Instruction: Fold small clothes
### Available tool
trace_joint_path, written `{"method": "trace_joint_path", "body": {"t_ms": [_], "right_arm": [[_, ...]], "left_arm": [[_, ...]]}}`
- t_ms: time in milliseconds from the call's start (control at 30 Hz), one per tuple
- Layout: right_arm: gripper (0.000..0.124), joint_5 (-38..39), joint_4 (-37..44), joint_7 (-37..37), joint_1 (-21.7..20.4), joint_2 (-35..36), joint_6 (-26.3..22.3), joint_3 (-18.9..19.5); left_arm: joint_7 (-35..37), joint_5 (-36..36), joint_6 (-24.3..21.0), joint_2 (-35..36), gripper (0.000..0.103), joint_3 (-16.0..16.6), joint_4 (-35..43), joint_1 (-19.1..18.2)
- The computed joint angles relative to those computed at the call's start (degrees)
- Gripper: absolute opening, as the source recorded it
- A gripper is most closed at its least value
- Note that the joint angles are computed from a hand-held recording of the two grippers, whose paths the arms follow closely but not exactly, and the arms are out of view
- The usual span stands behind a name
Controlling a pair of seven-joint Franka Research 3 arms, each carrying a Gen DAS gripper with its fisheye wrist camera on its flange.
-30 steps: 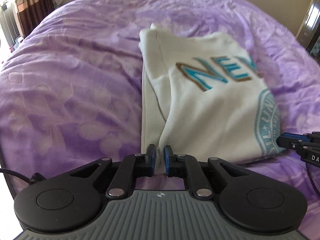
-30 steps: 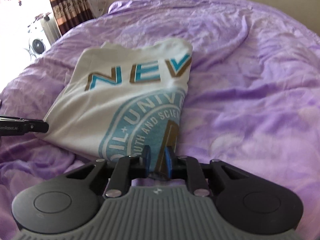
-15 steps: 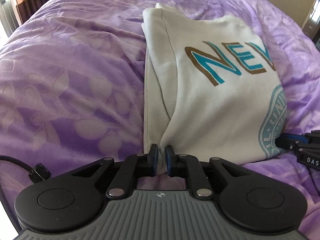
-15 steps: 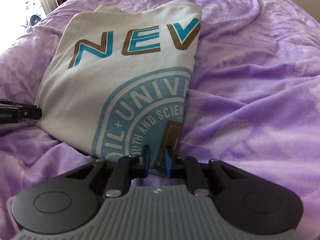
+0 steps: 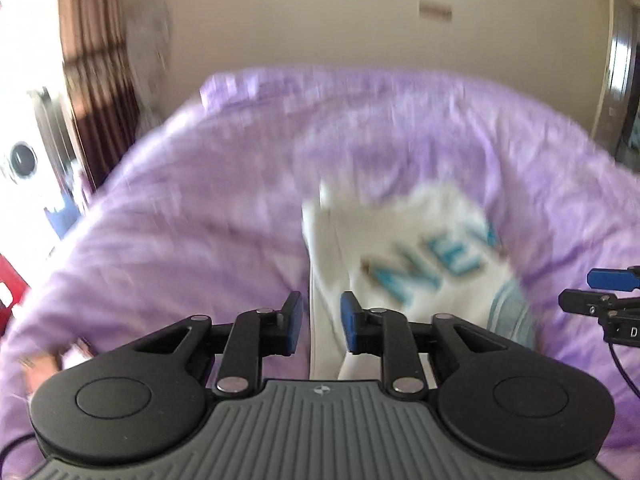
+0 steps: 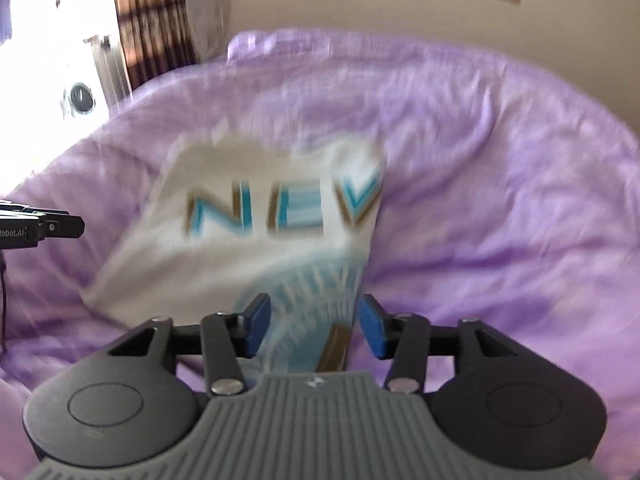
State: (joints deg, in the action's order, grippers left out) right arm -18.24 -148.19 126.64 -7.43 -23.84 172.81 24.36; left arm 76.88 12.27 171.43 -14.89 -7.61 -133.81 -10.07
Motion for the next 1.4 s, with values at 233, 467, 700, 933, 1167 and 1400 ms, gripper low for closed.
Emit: {"method": "trace_joint_path", "body": {"t_ms": [233,467,700,933,1167,1400], "right_arm": [[0.073,1.0,-1.45,5.59,-7.91,-12.69,3.71,8.87],[0.082,4.92,-3.01,4.69,-7.68,-21.04,0.54,13.45],[0.082,6.95,-3.93,7.18,-4.47,-21.25,-3.74,13.52],[0.082,6.67,-2.64,8.58,2.48,-15.4,-10.44,8.02],[0.082,3.89,-2.25,10.08,7.83,-11.33,-14.04,3.64],[0.082,1.76,-1.26,10.22,11.22,-8.31,-15.38,-0.03]], "left_arm": [[-13.21,9.8,3.33,-7.84,0.039,-8.64,-2.75,8.46],[-14.92,9.09,2.47,-8.43,0.066,-5.94,-3.87,4.28],[-16.94,11.2,-2.31,-7.92,0.078,-6.1,-3.96,3.31],[-8.85,4.08,-11.6,-6.34,0.077,-2.35,-3.72,-3.69],[-8.9,3.88,-19.04,-5.53,0.077,-4.08,-3.39,-3.37],[-9.42,3.36,-20.13,-5.32,0.077,-4.21,-3.25,-3.05]]}}
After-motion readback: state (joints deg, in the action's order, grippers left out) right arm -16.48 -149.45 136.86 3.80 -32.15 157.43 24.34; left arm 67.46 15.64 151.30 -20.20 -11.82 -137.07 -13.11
